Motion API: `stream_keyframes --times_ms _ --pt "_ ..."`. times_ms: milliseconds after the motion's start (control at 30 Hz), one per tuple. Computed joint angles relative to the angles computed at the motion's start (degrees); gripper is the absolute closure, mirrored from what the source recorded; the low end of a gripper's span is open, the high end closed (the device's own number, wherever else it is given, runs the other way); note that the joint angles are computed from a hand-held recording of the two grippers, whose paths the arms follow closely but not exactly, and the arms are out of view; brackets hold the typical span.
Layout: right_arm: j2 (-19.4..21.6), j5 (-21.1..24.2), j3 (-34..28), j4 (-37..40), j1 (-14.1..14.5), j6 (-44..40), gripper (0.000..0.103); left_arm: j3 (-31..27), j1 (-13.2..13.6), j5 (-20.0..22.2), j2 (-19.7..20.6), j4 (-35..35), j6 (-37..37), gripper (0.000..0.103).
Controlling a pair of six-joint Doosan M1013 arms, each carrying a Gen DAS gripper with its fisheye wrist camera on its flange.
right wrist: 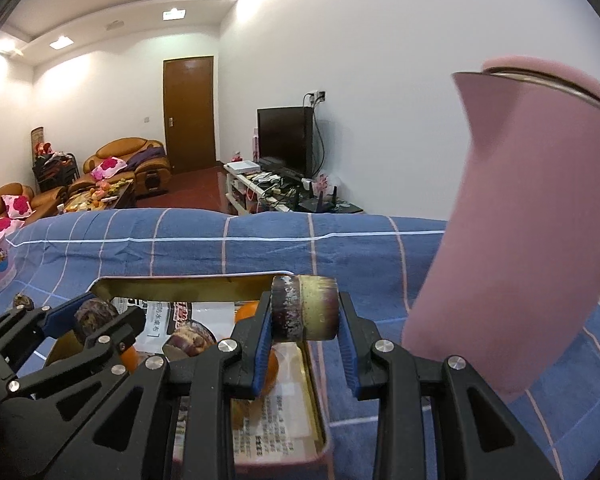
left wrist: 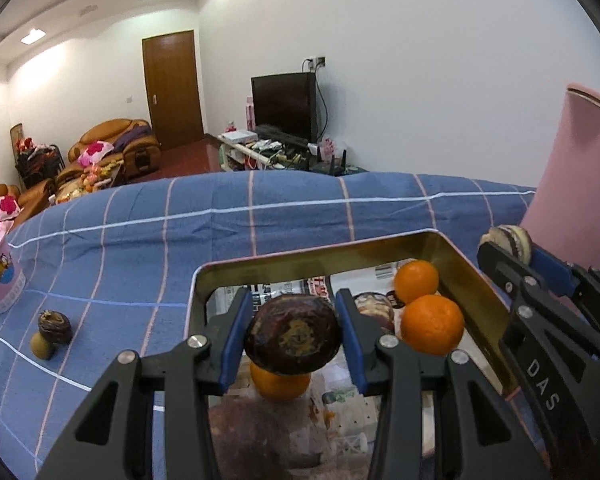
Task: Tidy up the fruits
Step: 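Lift both cakes and carry them over the tin box, then open both tools to drop the two cakes into the tin box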
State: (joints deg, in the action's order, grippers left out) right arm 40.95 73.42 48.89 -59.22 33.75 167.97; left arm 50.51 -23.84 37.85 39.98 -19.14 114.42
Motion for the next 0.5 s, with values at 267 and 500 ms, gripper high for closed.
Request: stream_keyframes --times_ms 267,500 --pt "0.7 -5.2 -1.6 5.3 -1.3 -5.9 0.071 -3.3 0.0 4.7 1.8 1.8 -2.5 0.059" --pt "-0.5 -9.6 0.5 7.0 -1.8 -5.0 0.071 -3.5 0.0 5.0 1.8 2.0 -3.2 0.059"
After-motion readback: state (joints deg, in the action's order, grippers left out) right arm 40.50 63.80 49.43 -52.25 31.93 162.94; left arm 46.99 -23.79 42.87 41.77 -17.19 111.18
